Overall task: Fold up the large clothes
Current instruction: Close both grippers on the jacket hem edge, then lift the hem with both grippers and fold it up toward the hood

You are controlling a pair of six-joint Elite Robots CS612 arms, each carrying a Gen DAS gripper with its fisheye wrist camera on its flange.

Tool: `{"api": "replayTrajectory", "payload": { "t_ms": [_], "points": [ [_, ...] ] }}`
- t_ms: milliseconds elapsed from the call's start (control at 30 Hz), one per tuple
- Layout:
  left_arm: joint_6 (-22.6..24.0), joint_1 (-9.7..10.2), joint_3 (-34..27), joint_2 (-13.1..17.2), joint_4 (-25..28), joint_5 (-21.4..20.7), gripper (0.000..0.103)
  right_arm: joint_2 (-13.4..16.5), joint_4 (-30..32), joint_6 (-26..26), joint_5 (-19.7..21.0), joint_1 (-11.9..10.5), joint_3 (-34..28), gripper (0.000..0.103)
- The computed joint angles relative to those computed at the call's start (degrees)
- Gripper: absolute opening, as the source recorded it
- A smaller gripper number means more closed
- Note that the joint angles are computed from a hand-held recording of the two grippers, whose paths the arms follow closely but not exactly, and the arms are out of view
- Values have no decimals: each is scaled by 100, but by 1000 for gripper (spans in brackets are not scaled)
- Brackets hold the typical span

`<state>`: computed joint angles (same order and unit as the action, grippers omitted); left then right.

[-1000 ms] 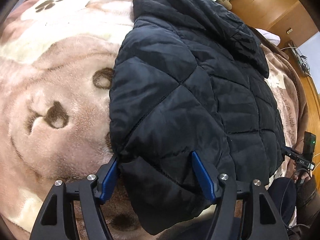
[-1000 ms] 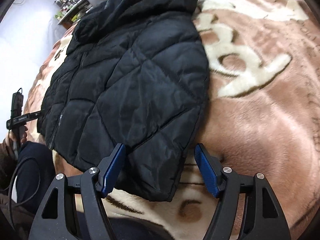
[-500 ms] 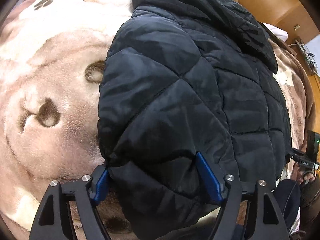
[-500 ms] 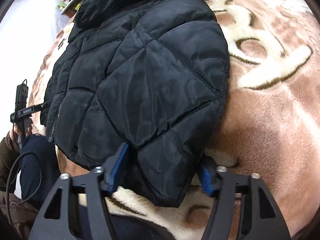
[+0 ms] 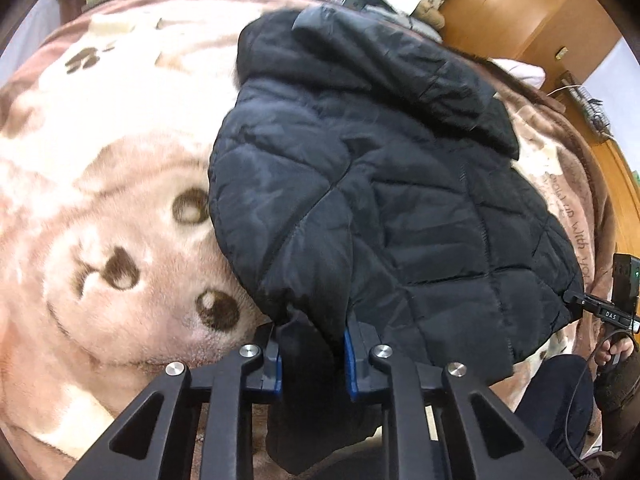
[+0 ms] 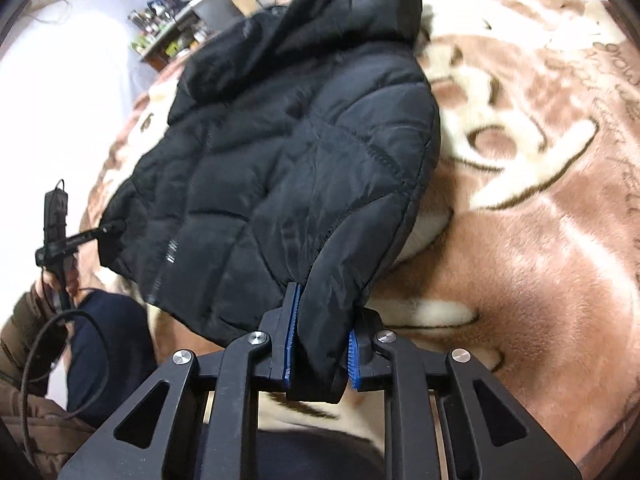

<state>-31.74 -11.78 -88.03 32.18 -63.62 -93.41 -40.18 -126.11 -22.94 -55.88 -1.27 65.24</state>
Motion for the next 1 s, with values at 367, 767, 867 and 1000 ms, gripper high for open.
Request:
{"api": "replayTrajectory", "payload": {
  "t_ms": [367, 767, 867, 1000],
  "points": [
    [-222, 105, -61, 120, 351, -604, 61, 187, 467, 438, -306, 34, -228, 33],
    [79, 0, -209, 1, 458, -139, 23, -152, -585, 600, 52, -29, 301, 19],
    [13, -9, -303, -17, 161, -88, 22, -224, -800, 660, 259, -39, 363, 18],
    [-332, 64, -365, -3, -276, -230, 22, -249, -946, 757, 515, -67, 355, 18]
  ]
}}
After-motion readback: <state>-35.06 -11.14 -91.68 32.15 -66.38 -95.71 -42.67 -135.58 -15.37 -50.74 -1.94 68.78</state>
